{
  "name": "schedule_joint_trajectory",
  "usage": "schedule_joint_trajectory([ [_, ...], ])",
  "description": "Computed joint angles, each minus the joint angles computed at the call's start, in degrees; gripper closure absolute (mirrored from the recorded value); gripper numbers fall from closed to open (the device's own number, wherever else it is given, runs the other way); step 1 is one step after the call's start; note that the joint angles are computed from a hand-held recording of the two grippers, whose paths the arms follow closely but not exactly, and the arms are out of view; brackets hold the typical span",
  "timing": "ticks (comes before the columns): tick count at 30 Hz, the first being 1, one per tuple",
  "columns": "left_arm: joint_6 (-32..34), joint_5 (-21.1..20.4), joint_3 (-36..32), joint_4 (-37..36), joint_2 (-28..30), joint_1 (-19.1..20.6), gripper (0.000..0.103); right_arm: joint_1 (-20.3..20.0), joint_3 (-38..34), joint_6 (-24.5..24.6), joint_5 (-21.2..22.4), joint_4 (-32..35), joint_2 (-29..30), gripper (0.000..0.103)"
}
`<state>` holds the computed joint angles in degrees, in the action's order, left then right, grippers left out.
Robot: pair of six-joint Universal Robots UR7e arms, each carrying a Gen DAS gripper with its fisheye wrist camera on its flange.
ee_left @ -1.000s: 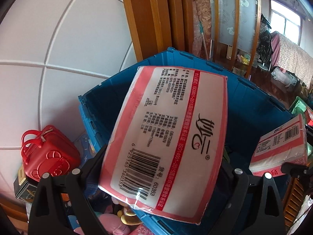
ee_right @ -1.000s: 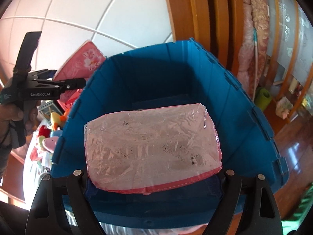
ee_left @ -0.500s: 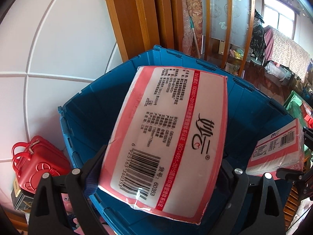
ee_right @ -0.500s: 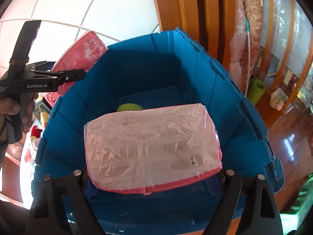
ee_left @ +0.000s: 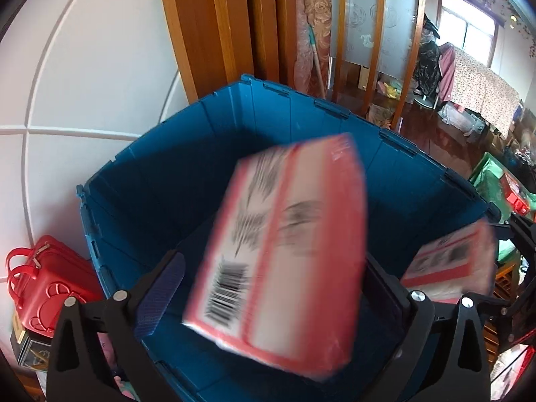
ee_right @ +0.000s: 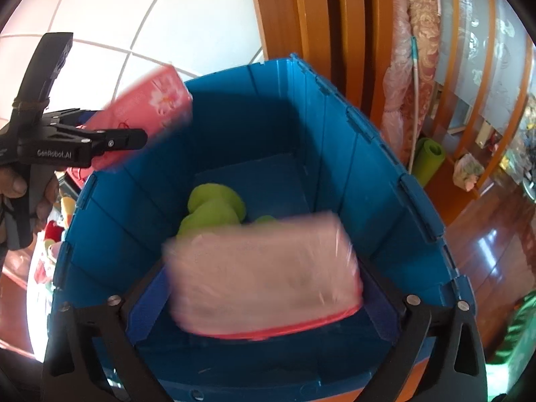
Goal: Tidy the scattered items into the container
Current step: 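Open both grippers to drop the tissue packs into the blue crate, then move both grippers back from the crate toward the table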
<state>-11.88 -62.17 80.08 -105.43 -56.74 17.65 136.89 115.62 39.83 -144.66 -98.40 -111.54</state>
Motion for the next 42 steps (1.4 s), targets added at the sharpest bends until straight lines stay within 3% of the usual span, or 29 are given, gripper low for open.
schedule_joint_trajectory([
  [15, -2.7, 1.2, 1.5, 1.8, -2.5, -0.4, 0.001, 1.5, -0.8, 0.9, 0.3, -0.3, 1.8, 0.000],
  [24, -6.2, 1.7, 5.2, 3.9, -7.6, -1.1, 0.001, 4.1, -0.9, 1.7, 1.3, -1.1, 4.4, 0.000],
  [34, -14.4, 3.8, 12.8, 10.2, -19.7, -2.9, 0.001, 9.0, -1.9, 0.4, 2.8, -5.1, 10.3, 0.000],
  [42, -26.1, 7.0, 18.1, 24.6, -34.1, -4.1, 0.001, 12.5, -2.1, -5.2, 6.9, -15.5, 18.8, 0.000],
])
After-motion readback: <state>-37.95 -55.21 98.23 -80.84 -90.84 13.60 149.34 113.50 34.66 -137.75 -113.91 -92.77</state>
